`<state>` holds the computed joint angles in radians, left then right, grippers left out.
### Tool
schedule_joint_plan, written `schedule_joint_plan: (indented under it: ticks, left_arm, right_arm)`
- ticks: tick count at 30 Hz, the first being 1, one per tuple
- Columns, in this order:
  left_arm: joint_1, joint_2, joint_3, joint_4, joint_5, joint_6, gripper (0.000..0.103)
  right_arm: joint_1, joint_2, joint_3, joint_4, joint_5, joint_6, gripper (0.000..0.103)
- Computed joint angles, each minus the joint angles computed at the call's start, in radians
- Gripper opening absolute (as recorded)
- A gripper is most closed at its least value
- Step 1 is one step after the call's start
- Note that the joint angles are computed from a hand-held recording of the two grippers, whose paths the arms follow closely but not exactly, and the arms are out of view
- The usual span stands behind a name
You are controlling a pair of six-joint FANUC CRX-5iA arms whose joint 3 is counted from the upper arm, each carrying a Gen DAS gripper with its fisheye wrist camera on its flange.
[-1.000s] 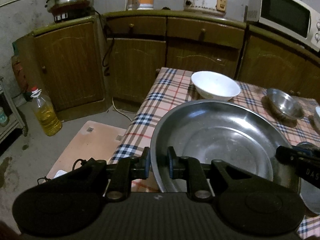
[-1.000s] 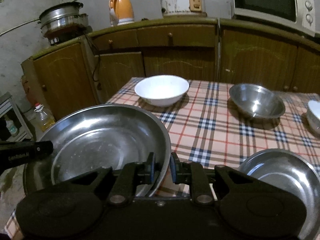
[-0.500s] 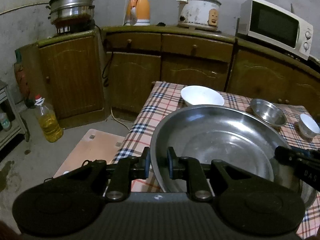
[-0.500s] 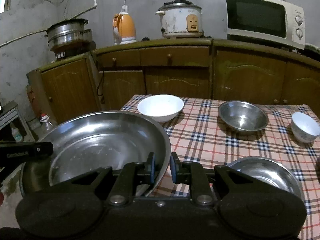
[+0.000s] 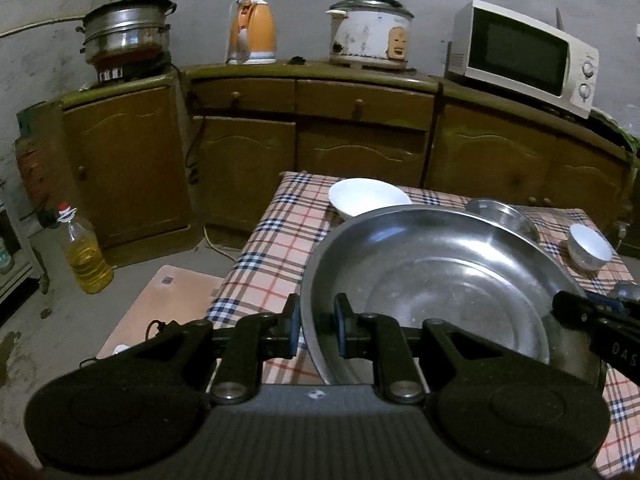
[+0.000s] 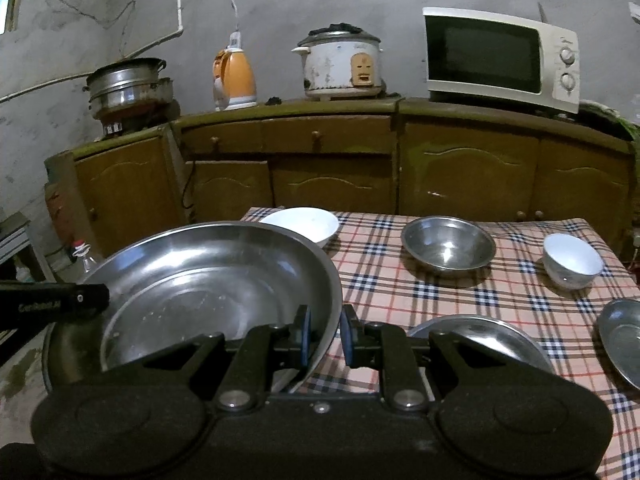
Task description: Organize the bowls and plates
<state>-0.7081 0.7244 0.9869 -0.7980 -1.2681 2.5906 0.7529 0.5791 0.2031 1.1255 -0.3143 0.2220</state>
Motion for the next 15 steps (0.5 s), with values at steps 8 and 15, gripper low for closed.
schedule_joint_plan:
  ticks: [8,15]
  left_arm:
    - [-0.015,0.011,0.014,0.006,0.010,-0.015,0.019]
    - [-0.021,0.027,0.036,0.023,0.018,-0.034,0.019]
  right_arm:
    - [-0.026,-0.044,-0.074,0.109,0.015,-0.117,0.021]
    - [-0.054,-0.077,-0.132,0.222,0.029,-0.230,0.021]
